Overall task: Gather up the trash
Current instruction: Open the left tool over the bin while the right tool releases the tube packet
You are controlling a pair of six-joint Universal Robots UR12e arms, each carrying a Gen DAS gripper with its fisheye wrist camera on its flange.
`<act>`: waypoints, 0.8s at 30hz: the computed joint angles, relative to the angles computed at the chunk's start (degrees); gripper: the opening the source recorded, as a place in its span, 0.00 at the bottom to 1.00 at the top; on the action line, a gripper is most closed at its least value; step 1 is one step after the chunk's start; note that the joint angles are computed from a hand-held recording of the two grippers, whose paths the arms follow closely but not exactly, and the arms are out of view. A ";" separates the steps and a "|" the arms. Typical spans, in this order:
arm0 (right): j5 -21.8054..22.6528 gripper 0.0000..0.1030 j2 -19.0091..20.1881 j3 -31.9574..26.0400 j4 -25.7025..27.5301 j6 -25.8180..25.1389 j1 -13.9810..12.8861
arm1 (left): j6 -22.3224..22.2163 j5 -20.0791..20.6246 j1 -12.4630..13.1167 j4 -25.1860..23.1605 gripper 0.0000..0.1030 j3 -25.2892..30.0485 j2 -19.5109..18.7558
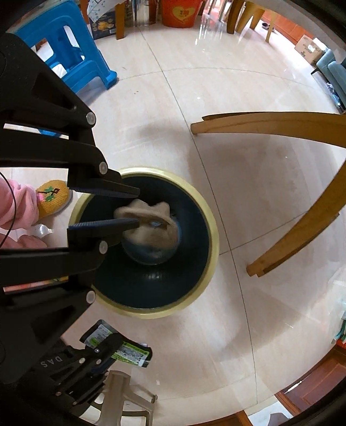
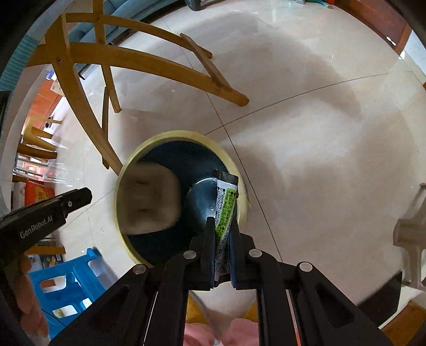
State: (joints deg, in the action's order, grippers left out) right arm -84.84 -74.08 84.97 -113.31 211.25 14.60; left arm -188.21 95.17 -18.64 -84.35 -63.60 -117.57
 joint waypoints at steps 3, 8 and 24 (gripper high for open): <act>0.72 0.08 0.56 -0.49 -0.15 -0.32 0.04 | -0.58 0.32 0.04 -0.94 0.13 0.11 0.33; 2.87 0.08 1.15 -1.24 -0.96 -0.46 0.20 | -1.70 0.90 0.51 -0.80 0.14 -0.84 1.56; 8.19 0.36 3.66 -5.01 -2.73 -0.28 1.24 | -5.42 1.10 2.86 0.77 0.49 -4.59 6.67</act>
